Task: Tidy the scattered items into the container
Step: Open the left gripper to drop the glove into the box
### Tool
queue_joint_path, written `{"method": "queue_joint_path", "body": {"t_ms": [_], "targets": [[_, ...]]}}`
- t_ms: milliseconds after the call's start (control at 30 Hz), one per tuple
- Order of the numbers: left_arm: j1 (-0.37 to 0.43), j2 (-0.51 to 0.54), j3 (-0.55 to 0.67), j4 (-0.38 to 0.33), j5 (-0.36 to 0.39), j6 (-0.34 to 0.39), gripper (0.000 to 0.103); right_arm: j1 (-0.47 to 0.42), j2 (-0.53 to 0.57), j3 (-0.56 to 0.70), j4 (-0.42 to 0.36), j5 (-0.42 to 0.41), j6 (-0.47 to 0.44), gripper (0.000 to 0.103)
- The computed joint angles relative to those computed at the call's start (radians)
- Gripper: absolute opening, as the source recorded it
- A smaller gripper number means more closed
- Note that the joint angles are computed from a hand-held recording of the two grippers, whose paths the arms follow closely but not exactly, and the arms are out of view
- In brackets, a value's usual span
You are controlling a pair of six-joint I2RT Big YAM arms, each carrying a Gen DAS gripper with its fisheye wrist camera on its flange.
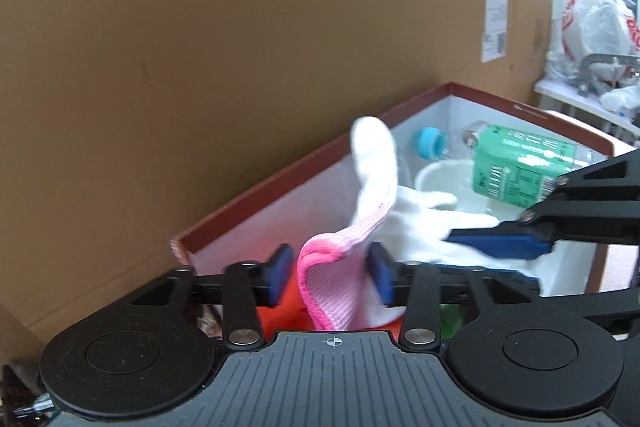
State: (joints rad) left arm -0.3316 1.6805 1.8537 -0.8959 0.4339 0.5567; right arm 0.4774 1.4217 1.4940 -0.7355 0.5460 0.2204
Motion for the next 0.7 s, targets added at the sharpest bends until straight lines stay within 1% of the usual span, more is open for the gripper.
{"method": "queue_joint_path", "body": {"t_ms": [100, 133, 200, 267, 300, 333, 367, 400, 433, 467, 600, 700], "targets": [[0.009, -0.008, -0.002, -0.006, 0.015, -0.006, 0.065, 0.004, -0.011, -0.011, 0.010, 0.023, 0.008, 0.037], [0.010, -0.016, -0.012, 0.006, 0.015, -0.008, 0.067, 0.007, -0.015, -0.015, 0.015, 0.032, 0.009, 0.040], [0.011, -0.038, -0.044, 0.050, 0.001, -0.016, 0.074, 0.012, -0.021, -0.021, 0.022, 0.042, 0.010, 0.040], [0.011, -0.065, -0.084, 0.113, -0.027, -0.034, 0.088, 0.019, -0.029, -0.028, 0.032, 0.057, 0.007, 0.042], [0.012, -0.077, -0.103, 0.145, -0.040, -0.045, 0.091, 0.023, -0.034, -0.033, 0.036, 0.069, 0.004, 0.045], [0.015, -0.086, -0.116, 0.168, -0.046, -0.057, 0.096, 0.026, -0.038, -0.037, 0.042, 0.081, 0.002, 0.049], [0.017, -0.090, -0.120, 0.179, -0.047, -0.072, 0.100, 0.029, -0.043, -0.043, 0.048, 0.093, 0.001, 0.052], [0.021, -0.093, -0.119, 0.181, -0.041, -0.089, 0.102, 0.032, -0.047, -0.047, 0.053, 0.101, 0.000, 0.056], [0.025, -0.094, -0.117, 0.179, -0.029, -0.107, 0.103, 0.034, -0.051, -0.051, 0.057, 0.107, 0.000, 0.059], [0.030, -0.096, -0.114, 0.177, -0.015, -0.122, 0.103, 0.036, -0.054, -0.055, 0.061, 0.112, 0.000, 0.060], [0.040, -0.103, -0.100, 0.171, 0.011, -0.156, 0.103, 0.041, -0.053, -0.061, 0.095, 0.155, -0.020, 0.061], [0.055, -0.092, -0.061, 0.137, 0.053, -0.193, 0.095, 0.038, -0.046, -0.049, 0.113, 0.187, -0.027, 0.059]]}}
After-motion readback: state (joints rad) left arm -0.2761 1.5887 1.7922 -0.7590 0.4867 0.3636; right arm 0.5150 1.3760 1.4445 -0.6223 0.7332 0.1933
